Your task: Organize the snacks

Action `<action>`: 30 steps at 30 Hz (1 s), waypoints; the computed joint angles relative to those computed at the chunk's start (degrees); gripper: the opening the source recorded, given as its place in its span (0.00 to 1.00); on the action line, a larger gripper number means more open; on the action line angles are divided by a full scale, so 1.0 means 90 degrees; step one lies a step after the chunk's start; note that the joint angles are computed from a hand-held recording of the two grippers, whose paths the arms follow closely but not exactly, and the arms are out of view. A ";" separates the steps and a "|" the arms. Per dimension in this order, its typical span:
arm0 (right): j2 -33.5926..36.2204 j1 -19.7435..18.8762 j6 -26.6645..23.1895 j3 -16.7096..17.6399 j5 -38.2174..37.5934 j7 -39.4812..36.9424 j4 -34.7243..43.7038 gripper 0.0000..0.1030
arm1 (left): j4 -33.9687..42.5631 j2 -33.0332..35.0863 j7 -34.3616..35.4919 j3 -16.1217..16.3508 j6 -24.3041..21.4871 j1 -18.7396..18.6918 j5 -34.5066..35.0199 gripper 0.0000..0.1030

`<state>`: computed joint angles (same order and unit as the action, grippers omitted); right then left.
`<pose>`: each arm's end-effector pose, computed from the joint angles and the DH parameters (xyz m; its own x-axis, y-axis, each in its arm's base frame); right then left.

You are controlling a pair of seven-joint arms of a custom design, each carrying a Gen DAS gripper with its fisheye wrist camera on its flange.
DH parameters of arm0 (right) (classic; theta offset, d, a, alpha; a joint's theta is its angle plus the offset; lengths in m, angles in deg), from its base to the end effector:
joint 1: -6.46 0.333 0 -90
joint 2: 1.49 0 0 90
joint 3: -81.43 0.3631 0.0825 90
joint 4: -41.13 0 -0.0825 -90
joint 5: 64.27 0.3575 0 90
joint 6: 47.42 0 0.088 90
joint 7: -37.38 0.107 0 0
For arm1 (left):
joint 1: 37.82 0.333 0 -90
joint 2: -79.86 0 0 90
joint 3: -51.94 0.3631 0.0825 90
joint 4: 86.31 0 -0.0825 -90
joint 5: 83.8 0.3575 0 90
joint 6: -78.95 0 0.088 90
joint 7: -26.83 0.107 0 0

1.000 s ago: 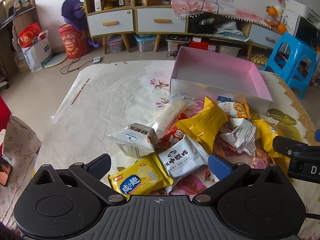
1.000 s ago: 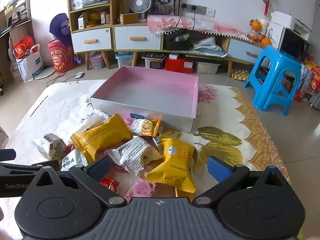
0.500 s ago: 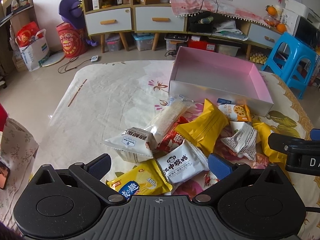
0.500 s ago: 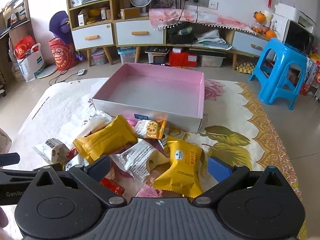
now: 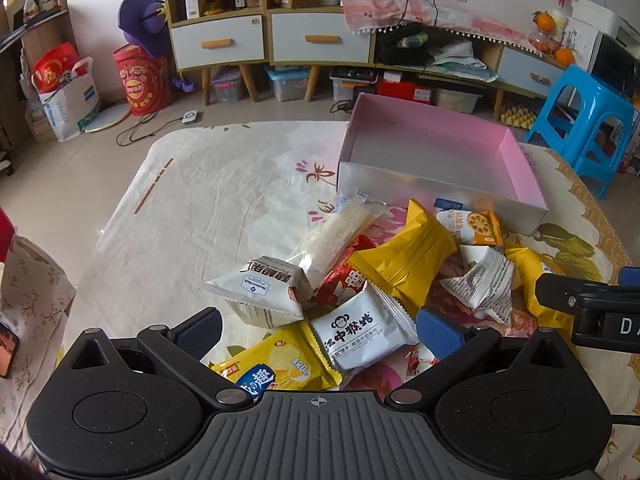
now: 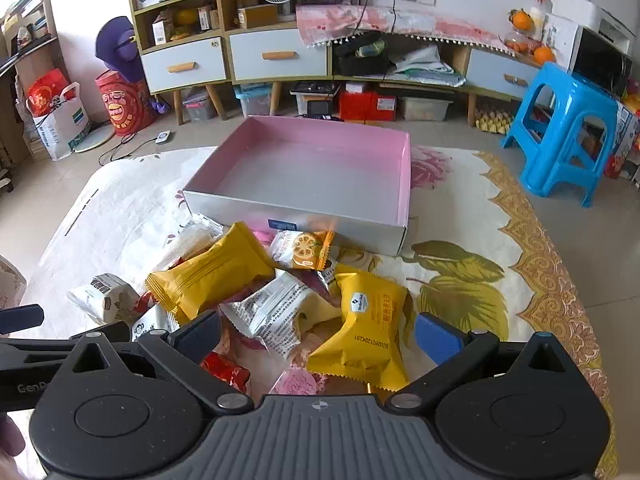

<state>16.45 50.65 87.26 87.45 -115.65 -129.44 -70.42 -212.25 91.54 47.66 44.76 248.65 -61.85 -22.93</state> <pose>0.4088 0.4654 0.3955 -0.2924 -0.9554 -0.0411 -0.7650 0.2595 -0.5894 0.4518 -0.3390 0.3985 -0.3208 -0.9471 -0.0060 -0.7454 0.2564 -0.6154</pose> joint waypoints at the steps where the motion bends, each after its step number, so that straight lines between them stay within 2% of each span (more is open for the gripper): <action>1: -0.0001 -0.0006 0.0007 0.0001 0.0014 -0.0003 -0.0005 0.92 | -0.0003 -0.0002 0.0112 -0.0037 -0.0055 0.0015 -0.0102 1.00; 6: 0.0001 0.0013 -0.0016 0.0002 -0.0012 0.0011 -0.0012 0.92 | -0.0021 -0.0024 0.0279 -0.0068 -0.0149 0.0009 -0.0274 1.00; 9: 0.0010 0.0013 0.0012 0.0011 -0.0014 -0.0029 -0.0003 0.92 | -0.0052 -0.0023 0.0092 0.0011 0.0106 0.0007 -0.0135 1.00; 19: 0.0049 0.0037 -0.0037 0.0009 0.0022 -0.0144 0.0042 0.92 | -0.0131 -0.0032 0.0238 0.0088 0.0369 0.0010 -0.0324 1.00; 24: 0.0055 0.0050 -0.0059 -0.0006 0.0042 -0.0117 0.0049 0.92 | -0.0104 -0.0033 0.0272 0.0130 0.0226 -0.0051 -0.0266 1.00; 30: 0.0007 -0.0069 0.0245 -0.0009 0.0194 -0.0159 -0.0082 0.92 | 0.0121 0.0047 -0.1224 0.0602 0.0990 -0.0142 0.1345 1.00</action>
